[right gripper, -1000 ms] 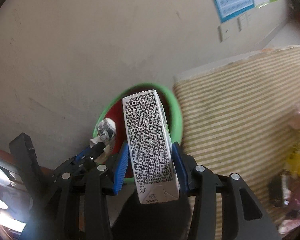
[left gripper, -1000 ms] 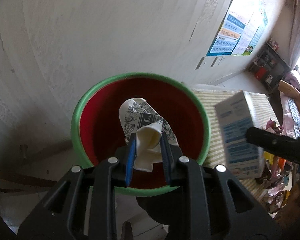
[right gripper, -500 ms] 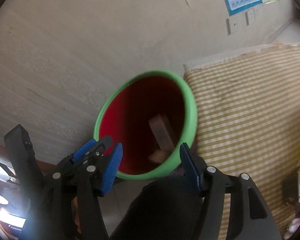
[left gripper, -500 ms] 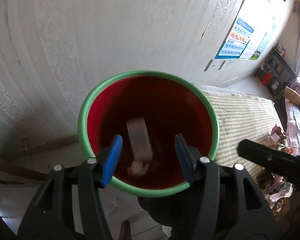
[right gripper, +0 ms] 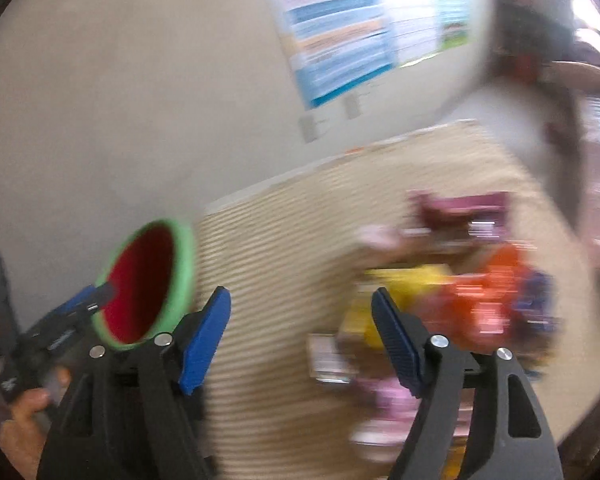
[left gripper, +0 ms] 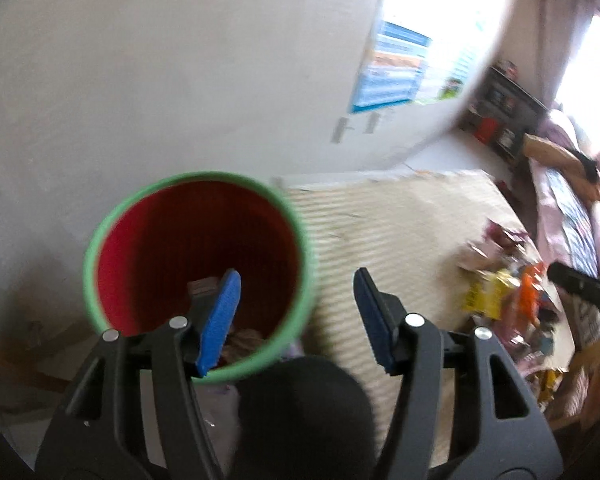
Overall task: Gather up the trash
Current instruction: 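Carry both items over the red bucket and open both grippers to drop them, then grasp the yellow wrapper with the left gripper while the right grasps the orange bag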
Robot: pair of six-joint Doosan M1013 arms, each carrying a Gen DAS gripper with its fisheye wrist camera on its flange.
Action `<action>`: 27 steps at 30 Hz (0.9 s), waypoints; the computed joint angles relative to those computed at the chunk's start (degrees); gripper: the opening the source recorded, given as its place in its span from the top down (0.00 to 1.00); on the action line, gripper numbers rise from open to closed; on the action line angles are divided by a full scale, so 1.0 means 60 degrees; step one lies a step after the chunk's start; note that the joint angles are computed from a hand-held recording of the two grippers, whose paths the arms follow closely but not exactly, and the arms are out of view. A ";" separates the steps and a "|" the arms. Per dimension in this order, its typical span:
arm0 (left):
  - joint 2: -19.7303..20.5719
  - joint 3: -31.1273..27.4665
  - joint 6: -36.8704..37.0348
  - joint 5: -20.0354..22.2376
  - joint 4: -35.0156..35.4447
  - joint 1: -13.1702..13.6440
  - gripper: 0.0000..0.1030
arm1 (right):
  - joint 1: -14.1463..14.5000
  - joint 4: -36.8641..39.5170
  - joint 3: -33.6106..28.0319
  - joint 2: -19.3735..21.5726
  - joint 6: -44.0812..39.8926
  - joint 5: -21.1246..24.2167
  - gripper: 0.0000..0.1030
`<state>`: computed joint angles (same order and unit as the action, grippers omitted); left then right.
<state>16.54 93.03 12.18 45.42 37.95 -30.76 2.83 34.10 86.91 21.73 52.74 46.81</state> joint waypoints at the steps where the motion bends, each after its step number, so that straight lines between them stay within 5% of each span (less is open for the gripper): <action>1: 0.0081 -0.0104 0.0222 -0.0076 -0.0137 -0.0056 0.45 | -0.0145 -0.0162 0.0026 -0.0022 0.0190 -0.0156 0.29; 6: 0.0741 -0.1039 0.2040 -0.0697 -0.1204 -0.0352 0.45 | -0.1093 -0.0022 0.0043 0.0187 0.1881 -0.0412 0.29; 12: 0.2009 -0.2666 0.4688 -0.0959 -0.3283 -0.0426 0.45 | -0.1495 0.0623 -0.0002 0.0145 0.2077 -0.0213 0.29; 18: 0.3548 -0.4602 0.6218 0.0958 -0.3847 -0.0438 0.46 | -0.1671 0.1018 0.0136 0.0050 0.1939 -0.0162 0.29; 23: 0.3931 -0.4832 0.6616 0.1577 -0.5243 -0.0193 0.46 | -0.1755 0.1226 0.0034 0.0247 0.2178 0.0062 0.29; 26: 0.3833 -0.4665 0.6757 0.1343 -0.5399 -0.0183 0.71 | -0.1704 0.1162 -0.0004 0.0302 0.2188 0.0097 0.29; 27: 0.3788 -0.4654 0.6693 0.1378 -0.5142 -0.0227 0.71 | -0.1673 0.1098 -0.0026 0.0328 0.2204 0.0095 0.29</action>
<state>39.27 65.10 52.34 53.69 7.10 -32.12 -7.20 40.69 86.76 23.70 65.96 47.38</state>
